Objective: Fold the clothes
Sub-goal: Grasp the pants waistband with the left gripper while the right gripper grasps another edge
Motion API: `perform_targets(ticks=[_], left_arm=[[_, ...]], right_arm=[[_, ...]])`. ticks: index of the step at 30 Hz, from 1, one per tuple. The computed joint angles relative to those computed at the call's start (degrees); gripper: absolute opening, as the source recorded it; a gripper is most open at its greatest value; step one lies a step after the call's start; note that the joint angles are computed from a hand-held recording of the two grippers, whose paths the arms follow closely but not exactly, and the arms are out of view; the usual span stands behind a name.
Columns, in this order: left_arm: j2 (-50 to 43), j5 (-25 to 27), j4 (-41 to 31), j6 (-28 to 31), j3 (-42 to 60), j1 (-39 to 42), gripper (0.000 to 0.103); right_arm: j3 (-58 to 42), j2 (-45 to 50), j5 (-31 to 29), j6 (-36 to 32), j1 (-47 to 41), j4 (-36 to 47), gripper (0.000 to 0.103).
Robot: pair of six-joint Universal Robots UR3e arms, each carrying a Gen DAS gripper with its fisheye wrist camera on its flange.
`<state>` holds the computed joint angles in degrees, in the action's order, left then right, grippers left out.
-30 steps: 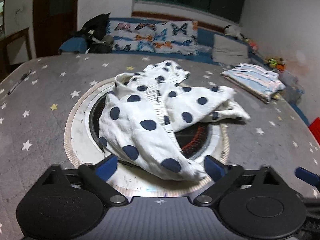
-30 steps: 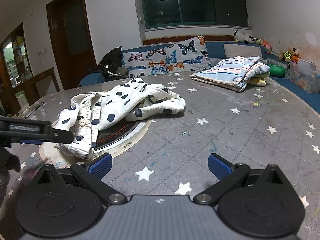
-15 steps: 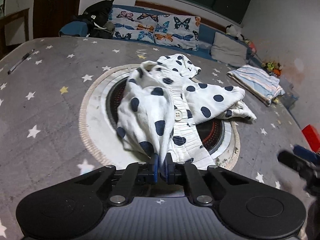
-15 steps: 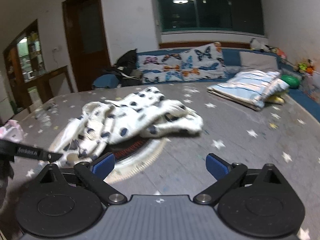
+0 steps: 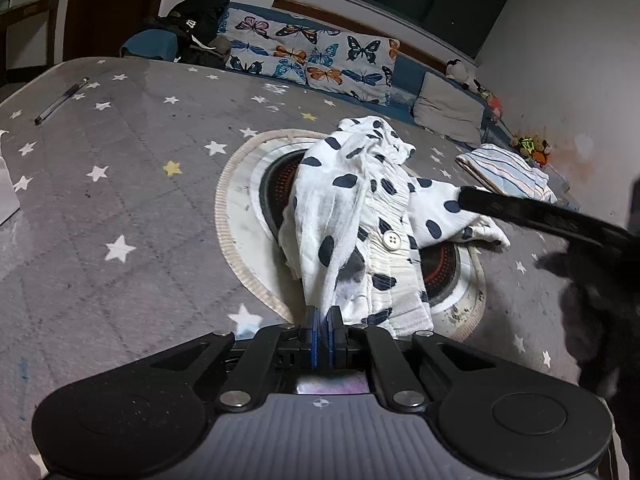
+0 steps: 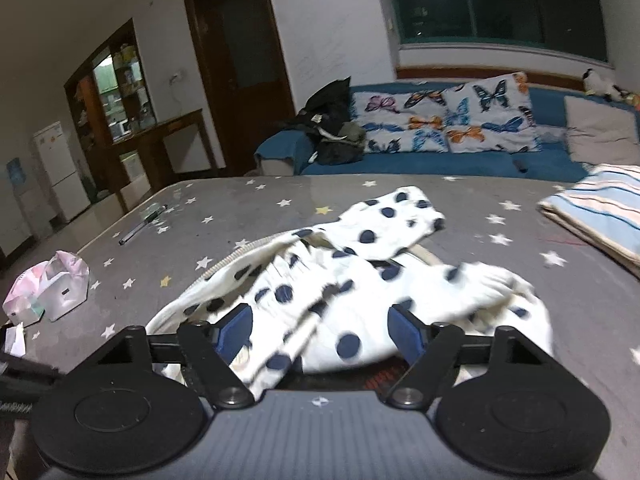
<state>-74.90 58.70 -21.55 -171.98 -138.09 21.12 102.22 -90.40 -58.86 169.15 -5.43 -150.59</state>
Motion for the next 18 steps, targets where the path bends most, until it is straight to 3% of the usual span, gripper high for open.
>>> perform_targets(ticks=[5,12,18], left_arm=[[-1.5,-0.9,-0.9,1.6,1.1,1.4,0.005],[-2.9,-2.0,-2.5,3.6,2.2,2.8,0.005],[-2.6,-2.7,-4.1,4.8,2.6,3.7,0.005]], right_arm=[[-11.4,12.1,-2.4,1.2,4.2,0.3,0.066],[-22.2,21.9,-2.9,0.7,6.8,4.2,0.056],[-24.8,23.3,-2.8,-1.9,6.8,8.2,0.029]])
